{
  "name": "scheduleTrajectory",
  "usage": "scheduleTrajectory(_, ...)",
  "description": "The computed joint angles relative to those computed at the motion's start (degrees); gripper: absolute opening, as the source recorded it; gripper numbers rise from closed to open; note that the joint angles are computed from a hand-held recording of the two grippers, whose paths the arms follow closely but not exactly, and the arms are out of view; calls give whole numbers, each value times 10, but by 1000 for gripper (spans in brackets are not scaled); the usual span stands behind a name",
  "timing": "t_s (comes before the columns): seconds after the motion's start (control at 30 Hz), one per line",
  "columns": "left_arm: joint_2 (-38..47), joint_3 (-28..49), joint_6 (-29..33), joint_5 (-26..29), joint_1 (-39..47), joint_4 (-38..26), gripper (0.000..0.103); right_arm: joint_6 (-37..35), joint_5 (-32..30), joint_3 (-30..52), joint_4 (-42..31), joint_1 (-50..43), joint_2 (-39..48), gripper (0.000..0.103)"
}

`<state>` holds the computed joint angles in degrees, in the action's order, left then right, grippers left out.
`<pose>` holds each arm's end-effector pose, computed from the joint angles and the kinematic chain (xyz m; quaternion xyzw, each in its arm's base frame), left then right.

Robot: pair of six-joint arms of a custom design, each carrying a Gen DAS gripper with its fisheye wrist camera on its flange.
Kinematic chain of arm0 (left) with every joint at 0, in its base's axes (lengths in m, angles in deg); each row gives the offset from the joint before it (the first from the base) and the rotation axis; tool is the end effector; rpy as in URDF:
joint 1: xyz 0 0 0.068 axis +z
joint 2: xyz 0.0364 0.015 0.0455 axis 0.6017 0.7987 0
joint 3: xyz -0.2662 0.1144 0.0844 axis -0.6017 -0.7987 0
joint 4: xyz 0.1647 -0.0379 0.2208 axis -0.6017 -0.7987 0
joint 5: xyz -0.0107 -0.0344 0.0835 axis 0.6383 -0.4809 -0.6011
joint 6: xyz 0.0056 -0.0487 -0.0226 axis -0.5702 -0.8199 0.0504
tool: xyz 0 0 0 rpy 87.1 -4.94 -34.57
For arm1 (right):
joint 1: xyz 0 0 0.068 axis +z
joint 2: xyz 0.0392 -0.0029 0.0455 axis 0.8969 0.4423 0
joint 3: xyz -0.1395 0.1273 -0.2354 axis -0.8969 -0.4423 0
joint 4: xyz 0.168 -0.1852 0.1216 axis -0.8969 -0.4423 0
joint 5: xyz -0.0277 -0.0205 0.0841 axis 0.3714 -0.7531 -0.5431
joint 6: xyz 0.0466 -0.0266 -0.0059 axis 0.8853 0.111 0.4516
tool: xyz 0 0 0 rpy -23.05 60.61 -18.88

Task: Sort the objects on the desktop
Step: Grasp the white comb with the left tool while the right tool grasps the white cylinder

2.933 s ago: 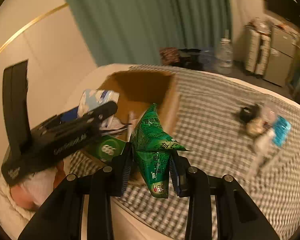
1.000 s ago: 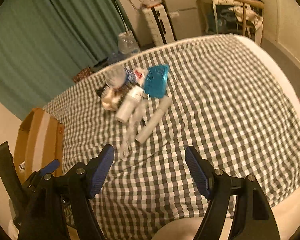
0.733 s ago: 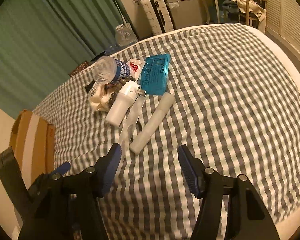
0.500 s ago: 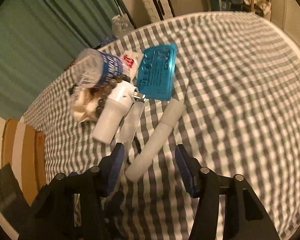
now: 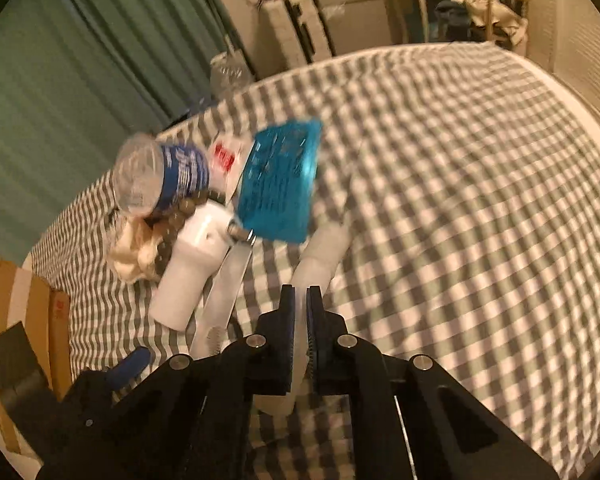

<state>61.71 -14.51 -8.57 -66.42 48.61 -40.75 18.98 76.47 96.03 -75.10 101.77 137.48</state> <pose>0.2565 0.0403 0.2074 0.2195 0.9348 -0.0710 0.2699 0.2482 0.1792 0.2452 0.2164 0.9275 0.0894 0.2914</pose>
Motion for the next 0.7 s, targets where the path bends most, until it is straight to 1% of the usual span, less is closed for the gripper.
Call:
scheduleTrajectory(0.03,-7,-3,9,-1,3,1,43,-2,5,0,-12,0,-4,5)
scheduleTrajectory(0.07,-10,0,27,3,8,-8,36,0,8,-1,-14,-2,-5,5)
scheduleTrajectory(0.13,5,26,60,29,21,-59,29,8,-5,-13,-14,-11,-16,6)
scheduleTrajectory(0.17,9,37,81,40,27,-86,28,18,-5,-19,-15,-11,-20,6)
scheduleTrajectory(0.23,-1,37,102,35,32,-105,27,18,-11,-20,-25,-13,-22,6)
scheduleTrajectory(0.3,-7,38,120,36,49,-128,27,18,-14,-28,-19,-13,-30,6)
scheduleTrajectory(0.37,-9,42,127,41,67,-148,27,24,-9,-30,-25,-4,-38,6)
scheduleTrajectory(0.47,-18,34,153,42,105,-171,27,40,3,-23,-41,22,-44,6)
scheduleTrajectory(0.57,-32,37,185,60,152,-207,27,49,4,-17,-51,36,-53,6)
scheduleTrajectory(0.7,-33,75,226,90,200,-269,26,70,30,15,-101,86,-63,6)
